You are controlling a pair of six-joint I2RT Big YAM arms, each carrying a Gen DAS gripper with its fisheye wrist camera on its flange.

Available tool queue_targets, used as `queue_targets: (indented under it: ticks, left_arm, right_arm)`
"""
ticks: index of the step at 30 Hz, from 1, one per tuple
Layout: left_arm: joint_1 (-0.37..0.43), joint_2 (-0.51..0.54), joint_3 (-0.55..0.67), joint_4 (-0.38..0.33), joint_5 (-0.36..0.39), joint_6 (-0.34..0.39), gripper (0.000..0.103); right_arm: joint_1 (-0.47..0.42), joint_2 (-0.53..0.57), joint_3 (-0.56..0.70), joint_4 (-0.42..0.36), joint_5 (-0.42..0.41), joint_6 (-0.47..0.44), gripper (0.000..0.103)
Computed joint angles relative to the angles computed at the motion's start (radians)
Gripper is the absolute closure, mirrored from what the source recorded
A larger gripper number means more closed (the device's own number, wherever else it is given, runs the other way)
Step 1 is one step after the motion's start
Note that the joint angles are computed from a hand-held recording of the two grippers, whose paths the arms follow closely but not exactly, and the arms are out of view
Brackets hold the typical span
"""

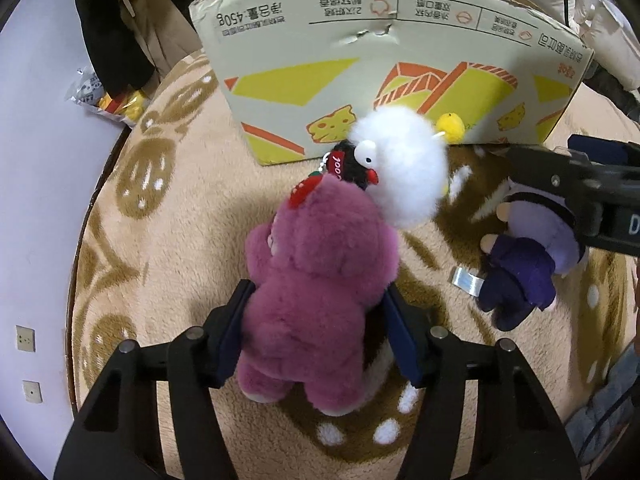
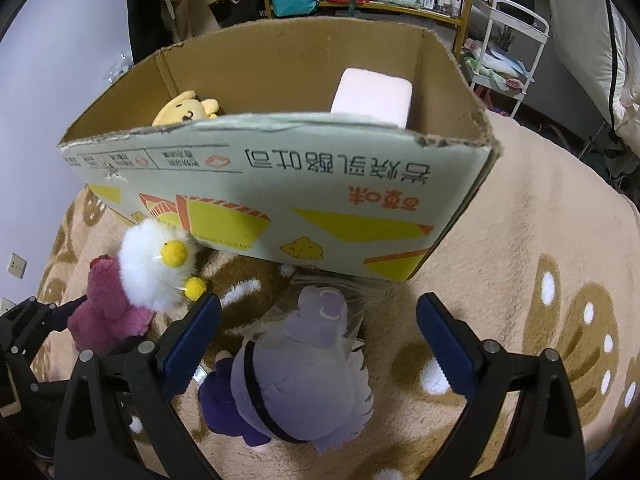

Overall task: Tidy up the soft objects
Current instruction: 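Close left tool on pink bear plush while right tool grasps purple-white doll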

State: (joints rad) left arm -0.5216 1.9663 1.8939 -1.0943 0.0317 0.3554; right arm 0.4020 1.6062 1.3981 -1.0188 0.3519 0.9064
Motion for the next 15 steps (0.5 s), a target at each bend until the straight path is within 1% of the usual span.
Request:
queue_targets:
  ticks: [2,3,6,8,11,15]
  left_arm:
    - [0.001,0.001,0.0,0.002,-0.002,0.003,0.041]
    - [0.0,0.0,-0.002,0.002,-0.003,0.002,0.041]
    - [0.005,0.015,0.019,-0.007,0.001,0.002,0.041]
    - [0.006,0.017,0.022,-0.008,0.0,0.002,0.041]
    - [0.004,0.014,0.016,0.0,-0.008,0.003,0.041]
    - [0.002,0.011,0.012,0.0,-0.01,-0.001,0.041]
  right_arm:
    - [-0.005,0.008,0.002,0.001,-0.017,-0.001,0.003]
    - [-0.006,0.01,0.002,0.0,-0.024,0.002,0.009]
    - [-0.014,0.016,-0.001,-0.007,-0.056,0.013,0.022]
    - [-0.02,0.017,-0.005,-0.007,-0.073,0.018,0.029]
    - [-0.03,0.006,-0.019,0.018,-0.102,0.022,0.039]
    - [-0.038,0.001,-0.024,0.026,-0.12,0.021,0.039]
